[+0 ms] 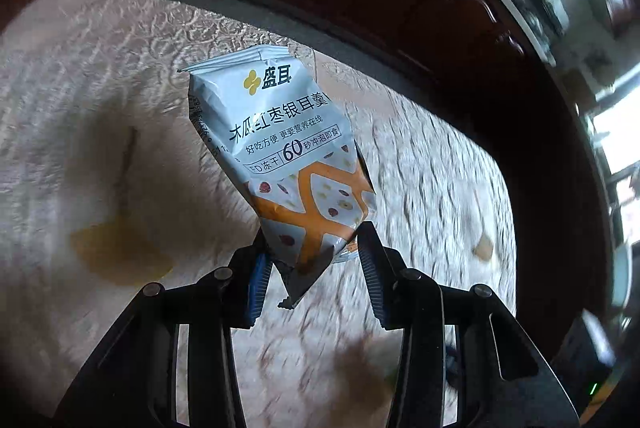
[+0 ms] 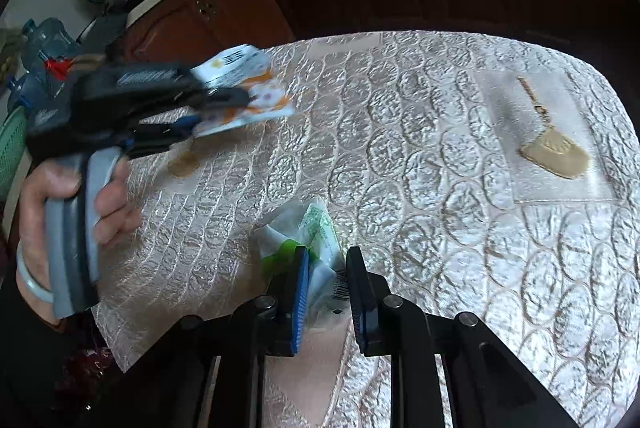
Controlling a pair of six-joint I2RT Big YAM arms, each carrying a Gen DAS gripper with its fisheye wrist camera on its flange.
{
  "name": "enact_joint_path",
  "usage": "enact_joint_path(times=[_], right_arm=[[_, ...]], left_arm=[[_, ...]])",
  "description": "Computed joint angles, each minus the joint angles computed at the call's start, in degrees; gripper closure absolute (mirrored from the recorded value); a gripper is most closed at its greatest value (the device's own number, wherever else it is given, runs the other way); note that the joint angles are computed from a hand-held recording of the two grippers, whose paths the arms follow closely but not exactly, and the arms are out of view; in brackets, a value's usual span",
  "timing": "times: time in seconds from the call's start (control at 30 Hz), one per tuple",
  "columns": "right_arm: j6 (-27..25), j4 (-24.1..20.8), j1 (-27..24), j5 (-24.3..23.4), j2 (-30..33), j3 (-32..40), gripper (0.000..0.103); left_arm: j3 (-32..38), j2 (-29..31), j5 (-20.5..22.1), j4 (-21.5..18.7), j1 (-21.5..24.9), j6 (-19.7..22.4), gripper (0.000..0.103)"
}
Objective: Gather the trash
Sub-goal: 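Grasp the white-orange snack bag with the left tool while the right tool grasps the green-white tissue pack, then carry the snack bag and tissue pack over the bucket and release both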
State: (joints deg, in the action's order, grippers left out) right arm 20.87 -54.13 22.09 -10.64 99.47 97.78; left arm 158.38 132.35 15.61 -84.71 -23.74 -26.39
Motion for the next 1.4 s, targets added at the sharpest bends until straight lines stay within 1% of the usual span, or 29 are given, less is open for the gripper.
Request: enact_joint_path(times=[0.1,0.17,0.27,0.33,0.4,0.5,0.63,0.93,1.4], right_arm=[[0.32,0.52,-0.19,0.54,-1.36,-0.82,0.087],[1.11,1.10,-0.24,0.78,-3.02,-2.22,0.087],[2.72,2.00,-0.77,1.01,-4.74,-3.42,0.087],[3.82,2.61,-1.31,1.13,-6.00,-4.33,0.087],[4.56,3.10,-1.85,1.11,-6.84,-4.86,0.087],[5.36,3.52,-2.16,1.72,-7.98,-5.41,0.087],[6.29,4.03,-2.15,2.80,-10.94,-7.67,0.087],[7.92,5.59,-2.54,4.14,-13.63,-9.68,0.087],[10.01,6.69,-4.51,6.70,-19.38,-13.65,0.087]], left_arm=[[-11.10,-6.77,-0.20,3.41,-0.27,2.84,0.064],[-15.83,-9.78,-0.65,4.19,-0.59,4.70,0.064],[-23.95,-14.66,-2.44,6.82,-1.51,7.47,0.064],[-25.54,-15.67,-3.66,7.39,-2.22,9.26,0.064],[-28.12,-17.28,-3.97,8.60,-3.01,10.03,0.064],[-29.95,-18.56,-4.54,9.59,-4.08,10.99,0.064],[-30.10,-19.07,-5.82,10.29,-5.61,12.23,0.064],[-27.67,-18.73,-7.63,10.03,-8.30,13.90,0.064],[-21.99,-15.99,-9.02,7.93,-12.01,16.14,0.064]])
